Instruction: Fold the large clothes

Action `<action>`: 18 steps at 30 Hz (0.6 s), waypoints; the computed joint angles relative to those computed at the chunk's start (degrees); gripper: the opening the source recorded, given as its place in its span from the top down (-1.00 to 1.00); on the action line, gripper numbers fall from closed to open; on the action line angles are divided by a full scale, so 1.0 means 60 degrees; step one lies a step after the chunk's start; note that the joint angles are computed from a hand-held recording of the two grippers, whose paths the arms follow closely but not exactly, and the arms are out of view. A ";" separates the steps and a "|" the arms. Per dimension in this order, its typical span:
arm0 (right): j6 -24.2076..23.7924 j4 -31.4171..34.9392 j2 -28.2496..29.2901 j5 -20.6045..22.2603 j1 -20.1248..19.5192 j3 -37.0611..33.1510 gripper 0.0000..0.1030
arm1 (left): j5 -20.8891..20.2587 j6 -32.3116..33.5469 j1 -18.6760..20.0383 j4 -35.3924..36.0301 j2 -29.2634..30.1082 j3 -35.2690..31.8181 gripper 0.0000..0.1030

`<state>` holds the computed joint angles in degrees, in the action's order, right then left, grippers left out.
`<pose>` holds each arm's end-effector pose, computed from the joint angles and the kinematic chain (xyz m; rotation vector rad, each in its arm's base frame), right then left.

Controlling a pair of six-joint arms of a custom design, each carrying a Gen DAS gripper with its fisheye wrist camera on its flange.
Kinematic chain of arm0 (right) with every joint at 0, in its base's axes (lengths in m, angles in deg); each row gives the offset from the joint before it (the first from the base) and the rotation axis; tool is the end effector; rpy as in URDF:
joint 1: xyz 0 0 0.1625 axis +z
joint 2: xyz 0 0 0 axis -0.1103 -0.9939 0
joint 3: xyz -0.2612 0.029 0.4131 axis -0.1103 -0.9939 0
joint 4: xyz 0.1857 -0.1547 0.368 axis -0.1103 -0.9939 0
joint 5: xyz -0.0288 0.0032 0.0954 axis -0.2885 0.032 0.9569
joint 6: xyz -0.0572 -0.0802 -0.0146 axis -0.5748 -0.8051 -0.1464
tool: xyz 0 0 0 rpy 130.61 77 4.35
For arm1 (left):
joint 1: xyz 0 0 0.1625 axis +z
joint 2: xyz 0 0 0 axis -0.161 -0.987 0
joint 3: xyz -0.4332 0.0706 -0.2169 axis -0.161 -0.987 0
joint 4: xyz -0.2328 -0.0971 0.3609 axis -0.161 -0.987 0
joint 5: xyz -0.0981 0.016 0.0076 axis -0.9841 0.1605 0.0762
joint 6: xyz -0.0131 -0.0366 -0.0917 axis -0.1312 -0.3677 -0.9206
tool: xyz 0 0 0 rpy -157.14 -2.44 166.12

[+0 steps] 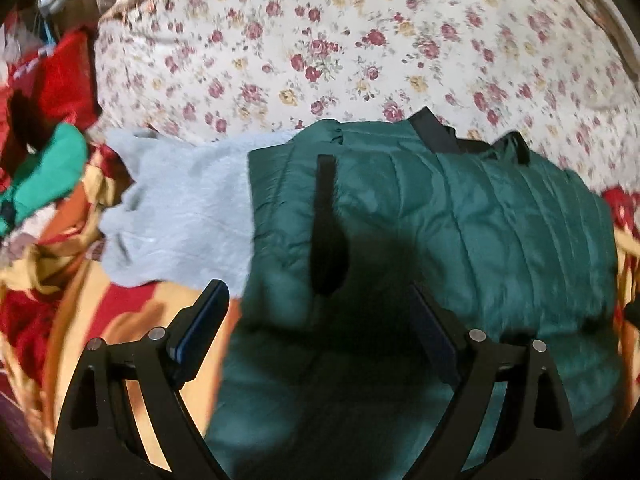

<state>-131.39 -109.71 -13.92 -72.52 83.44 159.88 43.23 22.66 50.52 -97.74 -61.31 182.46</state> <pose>-0.0404 -0.6748 0.4167 0.6432 -2.4911 0.6039 -0.3634 -0.6170 0.0023 -0.0221 2.0897 -0.9114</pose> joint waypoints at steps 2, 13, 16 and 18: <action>0.0161 0.0358 -0.0295 0.0139 -0.0121 0.0226 -0.52 | 0.0093 -0.0443 -0.0243 0.0413 -0.0192 0.0341 -0.74; -0.0708 -0.0627 -0.1498 0.0102 -0.0448 0.2079 -0.52 | -0.0333 -0.2094 -0.1245 0.1081 -0.0714 0.1662 -0.74; -0.0846 -0.0852 -0.1765 0.0126 -0.0503 0.2468 -0.52 | -0.0484 -0.2376 -0.1398 0.0890 -0.0791 0.1923 -0.74; -0.0969 -0.0998 -0.1995 0.0200 -0.0560 0.2772 -0.52 | -0.0567 -0.2538 -0.1486 0.0735 -0.0835 0.2080 -0.74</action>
